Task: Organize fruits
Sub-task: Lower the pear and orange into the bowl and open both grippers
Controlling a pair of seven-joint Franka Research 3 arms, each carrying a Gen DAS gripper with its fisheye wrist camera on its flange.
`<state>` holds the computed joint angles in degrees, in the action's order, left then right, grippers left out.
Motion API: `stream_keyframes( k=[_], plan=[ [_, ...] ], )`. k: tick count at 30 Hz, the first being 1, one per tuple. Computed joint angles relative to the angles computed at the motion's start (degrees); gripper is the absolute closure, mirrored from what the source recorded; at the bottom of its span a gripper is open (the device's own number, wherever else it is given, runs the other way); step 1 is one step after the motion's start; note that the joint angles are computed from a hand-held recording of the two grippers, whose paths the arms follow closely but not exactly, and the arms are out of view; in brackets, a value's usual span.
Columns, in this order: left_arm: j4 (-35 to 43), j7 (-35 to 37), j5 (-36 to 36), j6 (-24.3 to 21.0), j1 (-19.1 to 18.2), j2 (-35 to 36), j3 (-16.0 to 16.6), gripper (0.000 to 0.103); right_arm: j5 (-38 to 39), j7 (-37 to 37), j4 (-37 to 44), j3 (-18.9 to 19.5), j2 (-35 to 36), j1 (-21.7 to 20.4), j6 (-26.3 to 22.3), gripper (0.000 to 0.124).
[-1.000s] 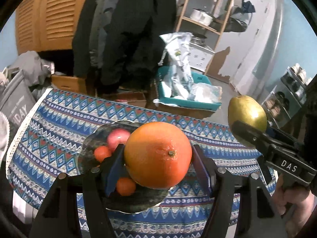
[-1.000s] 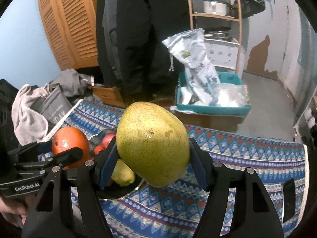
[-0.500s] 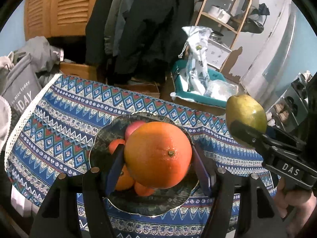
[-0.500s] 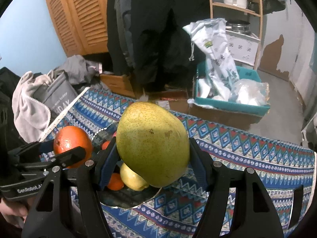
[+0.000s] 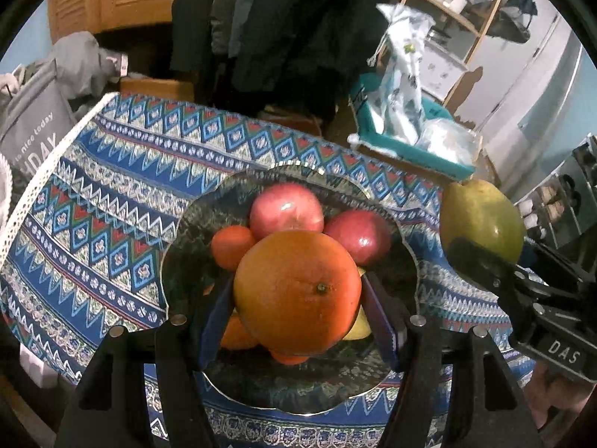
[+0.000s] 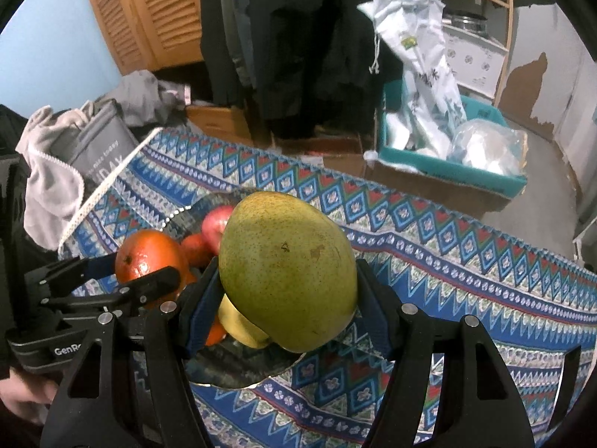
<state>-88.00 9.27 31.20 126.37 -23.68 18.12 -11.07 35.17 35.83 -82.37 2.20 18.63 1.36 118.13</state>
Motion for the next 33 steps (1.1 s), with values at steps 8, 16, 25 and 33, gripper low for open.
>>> stream_keyframes(
  k=[8, 16, 25, 33],
  plan=[
    [0.74, 2.86, -7.02, -1.00, 1.31, 2.18, -0.68, 0.034, -0.98, 0.90, 0.86, 0.12, 1.18, 0.32, -1.00, 0.056],
    [-2.70, -1.78, -2.51, 0.56, 0.49, -1.43, 0.18, 0.018, -1.25, 1.35, 1.37, 0.39, 1.66, 0.47, -2.05, 0.056],
    [-4.44, -2.96, -1.79, -4.09, 0.82, -4.42, -0.85, 0.018, -2.78, 1.40, 1.29, 0.57, 2.20, 1.38, -3.35, 0.056],
    [-6.38, -4.28, -1.38, -5.44, 1.33, -6.24, -1.62, 0.018, -5.88, 1.20, -0.90, 0.42, 2.13, 2.94, -3.40, 0.056]
  ],
)
